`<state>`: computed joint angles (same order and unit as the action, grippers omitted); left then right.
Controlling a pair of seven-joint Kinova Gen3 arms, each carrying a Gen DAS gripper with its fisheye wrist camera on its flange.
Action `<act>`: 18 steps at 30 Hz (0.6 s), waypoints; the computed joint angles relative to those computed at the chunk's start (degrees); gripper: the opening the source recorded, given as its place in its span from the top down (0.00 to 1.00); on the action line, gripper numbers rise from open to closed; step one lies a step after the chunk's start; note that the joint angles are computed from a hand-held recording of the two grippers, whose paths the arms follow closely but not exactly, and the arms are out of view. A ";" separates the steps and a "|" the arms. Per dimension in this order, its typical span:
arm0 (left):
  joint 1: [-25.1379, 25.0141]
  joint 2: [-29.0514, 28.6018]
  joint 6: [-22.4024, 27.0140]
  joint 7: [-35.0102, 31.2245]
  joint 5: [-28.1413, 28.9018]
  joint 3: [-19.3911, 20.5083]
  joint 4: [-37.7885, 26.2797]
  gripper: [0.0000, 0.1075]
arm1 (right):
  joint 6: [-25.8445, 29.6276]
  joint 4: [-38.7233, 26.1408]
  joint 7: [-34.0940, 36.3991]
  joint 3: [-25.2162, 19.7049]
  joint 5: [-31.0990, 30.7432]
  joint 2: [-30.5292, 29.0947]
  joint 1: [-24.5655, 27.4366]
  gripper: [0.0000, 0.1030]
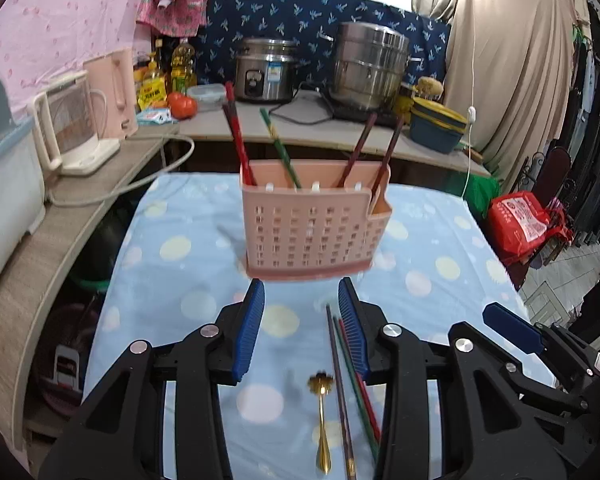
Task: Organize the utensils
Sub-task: 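Move both tools back down over the remaining utensils on the cloth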
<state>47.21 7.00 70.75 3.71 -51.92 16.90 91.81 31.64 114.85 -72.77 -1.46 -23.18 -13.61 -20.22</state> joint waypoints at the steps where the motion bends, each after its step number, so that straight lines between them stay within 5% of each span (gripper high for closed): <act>1: 0.23 -0.02 -0.16 0.71 0.64 0.20 0.76 0.66 | 0.27 0.86 -0.46 -0.41 0.67 -0.52 0.35 0.56; 18: 5.03 1.93 -5.10 9.62 9.75 1.81 9.81 0.66 | 2.99 13.30 -4.05 -1.93 6.38 -4.50 0.64 0.56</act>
